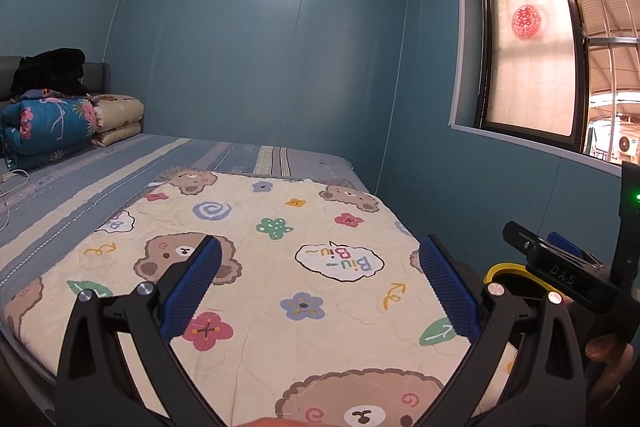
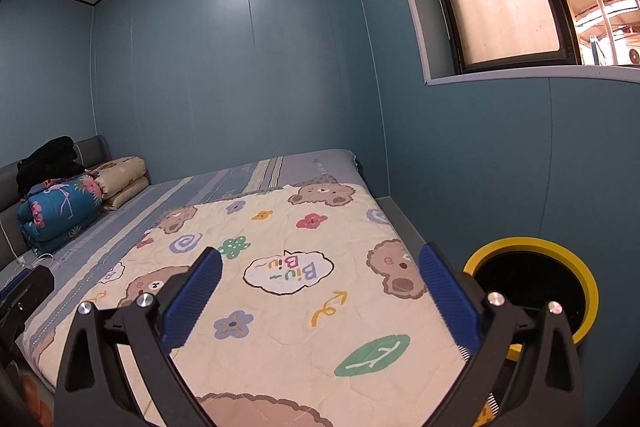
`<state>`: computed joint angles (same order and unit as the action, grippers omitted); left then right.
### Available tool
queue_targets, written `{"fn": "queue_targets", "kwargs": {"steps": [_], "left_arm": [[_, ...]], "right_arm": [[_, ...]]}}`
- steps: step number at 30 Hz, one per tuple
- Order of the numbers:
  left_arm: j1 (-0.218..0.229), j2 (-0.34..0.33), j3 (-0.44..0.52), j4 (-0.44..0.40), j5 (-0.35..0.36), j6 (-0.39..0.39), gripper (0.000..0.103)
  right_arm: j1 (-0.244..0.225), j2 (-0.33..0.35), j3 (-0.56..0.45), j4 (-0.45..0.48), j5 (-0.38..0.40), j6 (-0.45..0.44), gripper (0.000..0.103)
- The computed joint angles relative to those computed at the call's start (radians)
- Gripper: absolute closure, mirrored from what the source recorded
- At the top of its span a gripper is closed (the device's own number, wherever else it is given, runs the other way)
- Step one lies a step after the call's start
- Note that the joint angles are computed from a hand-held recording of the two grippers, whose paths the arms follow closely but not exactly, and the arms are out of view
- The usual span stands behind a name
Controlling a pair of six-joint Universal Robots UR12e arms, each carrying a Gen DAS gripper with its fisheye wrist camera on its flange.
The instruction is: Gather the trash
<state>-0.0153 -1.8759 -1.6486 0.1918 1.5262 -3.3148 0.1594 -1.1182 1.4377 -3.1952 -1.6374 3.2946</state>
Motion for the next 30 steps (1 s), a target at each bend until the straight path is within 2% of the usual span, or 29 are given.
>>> {"fn": "queue_targets", "kwargs": {"steps": [30], "left_arm": [[0.000, -0.007, 0.009, -0.041, -0.020, -0.001, 0.008]], "right_arm": [[-0.003, -0.002, 0.002, 0.039, 0.007, 0.013, 0.008]]}}
